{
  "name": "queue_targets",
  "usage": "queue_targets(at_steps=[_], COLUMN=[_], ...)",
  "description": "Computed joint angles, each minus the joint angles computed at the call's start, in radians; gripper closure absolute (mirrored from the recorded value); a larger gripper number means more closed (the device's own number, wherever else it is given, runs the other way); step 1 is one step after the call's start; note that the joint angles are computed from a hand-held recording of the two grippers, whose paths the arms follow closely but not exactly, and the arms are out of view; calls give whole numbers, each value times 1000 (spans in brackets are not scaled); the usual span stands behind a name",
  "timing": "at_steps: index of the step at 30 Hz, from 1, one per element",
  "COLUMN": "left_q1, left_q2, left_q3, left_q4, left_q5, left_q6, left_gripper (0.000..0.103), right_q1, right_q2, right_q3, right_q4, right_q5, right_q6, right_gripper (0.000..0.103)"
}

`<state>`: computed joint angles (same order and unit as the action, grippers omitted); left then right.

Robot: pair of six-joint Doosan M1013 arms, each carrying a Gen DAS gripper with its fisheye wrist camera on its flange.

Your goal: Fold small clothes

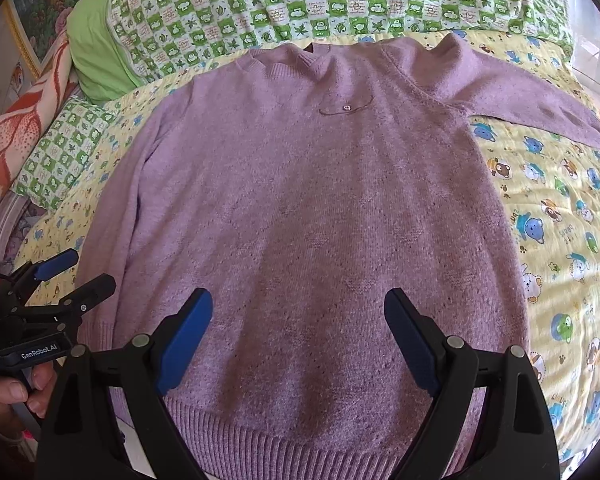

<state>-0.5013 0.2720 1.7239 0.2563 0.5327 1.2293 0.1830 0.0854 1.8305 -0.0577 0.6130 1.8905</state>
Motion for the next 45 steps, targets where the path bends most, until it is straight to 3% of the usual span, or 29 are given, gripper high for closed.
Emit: queue_targets(at_steps=[11, 22, 28, 34, 45], left_q1=[-5, 1, 13, 36, 69], left_q2=[24, 77, 130, 206, 389], left_q3=[-36, -112, -197, -325, -604], left_q4=[32, -35, -38, -94, -175], left_q5=[30, 70, 115, 165, 306], left_q6=[-22, 34, 30, 42, 54], left_gripper=[9, 9, 9, 9, 9], right_q1=[-14, -51, -127, -223, -405], right_q2=[10, 13, 16, 45, 110], right_q3=[-19, -32, -40, -86, -152], right_q4=[11, 17, -15, -27, -132], right_q5=[27, 24, 10, 73, -56], right_q6=[-15, -2, 91, 199, 375], right_gripper=[15, 15, 15, 15, 15])
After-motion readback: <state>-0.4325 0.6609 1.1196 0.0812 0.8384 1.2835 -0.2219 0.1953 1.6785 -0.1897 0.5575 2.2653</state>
